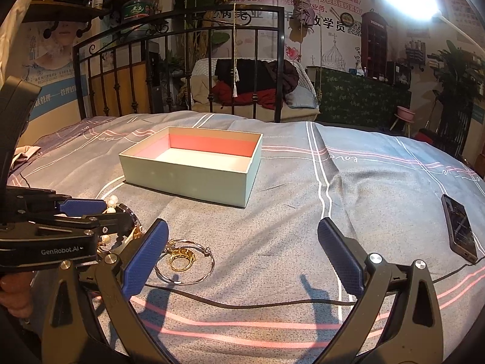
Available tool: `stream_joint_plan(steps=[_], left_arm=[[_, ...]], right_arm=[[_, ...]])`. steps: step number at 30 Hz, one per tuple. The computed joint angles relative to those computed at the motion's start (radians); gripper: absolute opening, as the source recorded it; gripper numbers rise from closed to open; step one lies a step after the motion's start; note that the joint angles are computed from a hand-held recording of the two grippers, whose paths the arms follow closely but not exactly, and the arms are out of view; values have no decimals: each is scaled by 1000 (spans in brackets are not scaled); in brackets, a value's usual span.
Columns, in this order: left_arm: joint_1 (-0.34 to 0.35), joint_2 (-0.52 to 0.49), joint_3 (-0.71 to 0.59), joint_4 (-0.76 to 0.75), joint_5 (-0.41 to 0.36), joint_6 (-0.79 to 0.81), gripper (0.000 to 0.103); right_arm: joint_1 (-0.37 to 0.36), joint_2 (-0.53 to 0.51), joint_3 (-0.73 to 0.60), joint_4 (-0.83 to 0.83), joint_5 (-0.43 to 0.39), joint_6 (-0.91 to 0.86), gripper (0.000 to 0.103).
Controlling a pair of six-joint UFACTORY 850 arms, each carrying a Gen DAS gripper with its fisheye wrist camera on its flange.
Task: Organize jewelry
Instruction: 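Grasp the pearl bracelet with the left tool while the right tool grasps the silver bangle, then carry the pearl bracelet and silver bangle into the box and lower them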
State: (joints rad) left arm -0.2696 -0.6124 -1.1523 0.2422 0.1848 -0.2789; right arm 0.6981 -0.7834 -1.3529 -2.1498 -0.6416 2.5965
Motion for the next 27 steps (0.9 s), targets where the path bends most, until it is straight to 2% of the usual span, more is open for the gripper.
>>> stream_joint_plan(steps=[2, 5, 8, 10, 13, 17, 18, 19, 20, 22, 25, 27], left_arm=[[4, -3, -1, 9, 6, -12, 33], [5, -3, 1, -57, 11, 63, 13], [13, -4, 6, -3, 27, 4, 11], [22, 2, 16, 81, 56, -88, 11], [37, 21, 40, 203, 119, -212, 9], [53, 39, 58, 289, 177, -308, 9], [57, 43, 60, 305, 187, -330, 9], [62, 45, 62, 320, 195, -352, 9], [66, 47, 60, 343, 199, -378, 9], [73, 51, 59, 369, 204, -411, 9], [86, 54, 57, 421, 219, -476, 9], [94, 56, 54, 463, 229, -533, 9]], right_arm=[[-1, 1, 1, -4, 1, 5, 97], [0, 0, 0, -3, 6, 6, 97], [-4, -2, -6, -3, 30, -1, 97], [-9, -4, -13, -7, 66, -5, 97], [-20, -21, -49, 15, 163, -54, 97], [-31, -56, -115, 68, 276, -142, 96], [-36, -66, -134, 95, 310, -165, 94], [-42, -78, -156, 146, 349, -207, 83], [-48, -88, -171, 181, 383, -239, 66], [-44, -102, -192, 296, 381, -366, 56], [-40, -103, -190, 275, 383, -360, 56], [-39, -96, -176, 183, 376, -269, 55]])
